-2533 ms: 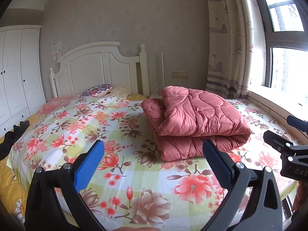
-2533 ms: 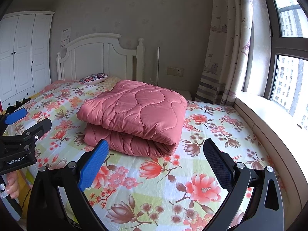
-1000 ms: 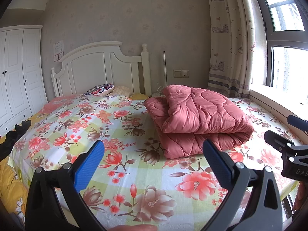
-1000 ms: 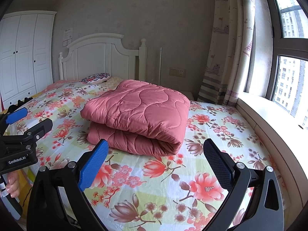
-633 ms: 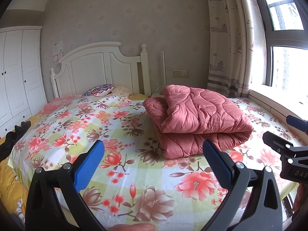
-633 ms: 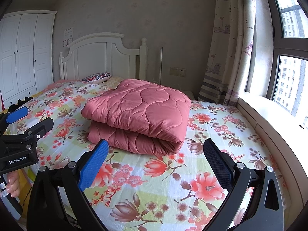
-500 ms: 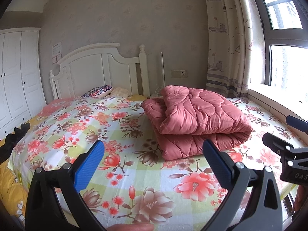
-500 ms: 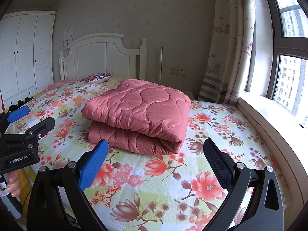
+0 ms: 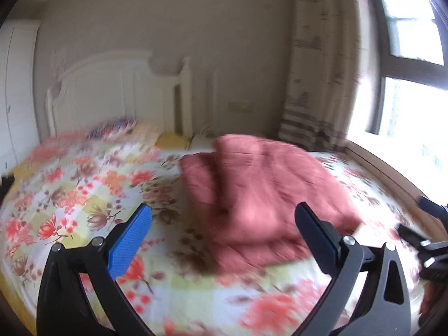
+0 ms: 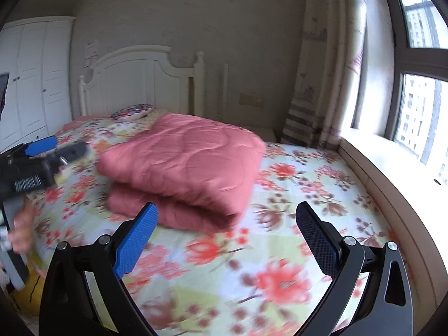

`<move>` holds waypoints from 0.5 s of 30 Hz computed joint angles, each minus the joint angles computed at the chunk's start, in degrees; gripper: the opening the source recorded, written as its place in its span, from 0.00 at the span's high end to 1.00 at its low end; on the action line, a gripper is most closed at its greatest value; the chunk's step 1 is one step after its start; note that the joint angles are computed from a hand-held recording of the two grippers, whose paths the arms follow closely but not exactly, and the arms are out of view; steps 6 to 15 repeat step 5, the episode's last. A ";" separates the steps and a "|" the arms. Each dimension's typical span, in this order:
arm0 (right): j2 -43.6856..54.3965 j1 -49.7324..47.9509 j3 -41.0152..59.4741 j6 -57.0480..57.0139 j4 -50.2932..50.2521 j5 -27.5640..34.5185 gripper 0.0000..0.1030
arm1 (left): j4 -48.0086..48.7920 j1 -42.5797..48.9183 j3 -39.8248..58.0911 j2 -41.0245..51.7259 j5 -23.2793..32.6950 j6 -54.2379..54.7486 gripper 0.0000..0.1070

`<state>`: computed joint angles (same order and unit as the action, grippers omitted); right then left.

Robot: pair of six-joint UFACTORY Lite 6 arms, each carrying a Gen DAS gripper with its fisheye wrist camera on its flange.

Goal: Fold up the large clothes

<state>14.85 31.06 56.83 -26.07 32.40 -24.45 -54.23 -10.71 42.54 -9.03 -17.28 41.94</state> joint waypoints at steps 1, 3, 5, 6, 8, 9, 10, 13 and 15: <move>1.23 -3.12 2.29 0.47 -1.07 1.94 0.06 | 5.90 6.00 3.77 3.16 4.07 -5.06 0.06; 3.84 -10.68 8.30 -5.04 2.69 5.48 0.05 | 17.18 17.70 13.93 11.71 11.30 -15.26 0.06; 8.21 -20.39 17.89 -17.04 12.56 11.99 0.05 | 27.21 28.84 25.92 23.70 12.02 -20.55 0.06; 8.21 -20.39 17.89 -17.04 12.56 11.99 0.05 | 27.21 28.84 25.92 23.70 12.02 -20.55 0.06; 8.21 -20.39 17.89 -17.04 12.56 11.99 0.05 | 27.21 28.84 25.92 23.70 12.02 -20.55 0.06; 8.21 -20.39 17.89 -17.04 12.56 11.99 0.05 | 27.21 28.84 25.92 23.70 12.02 -20.55 0.06; 8.21 -20.39 17.89 -17.04 12.56 11.99 0.05 | 27.21 28.84 25.92 23.70 12.02 -20.55 0.06; 8.21 -20.39 17.89 -17.04 12.56 11.99 0.05 | 27.21 28.84 25.92 23.70 12.02 -20.55 0.06; 8.21 -20.39 17.89 -17.04 12.56 11.99 0.05 | 27.21 28.84 25.92 23.70 12.02 -20.55 0.06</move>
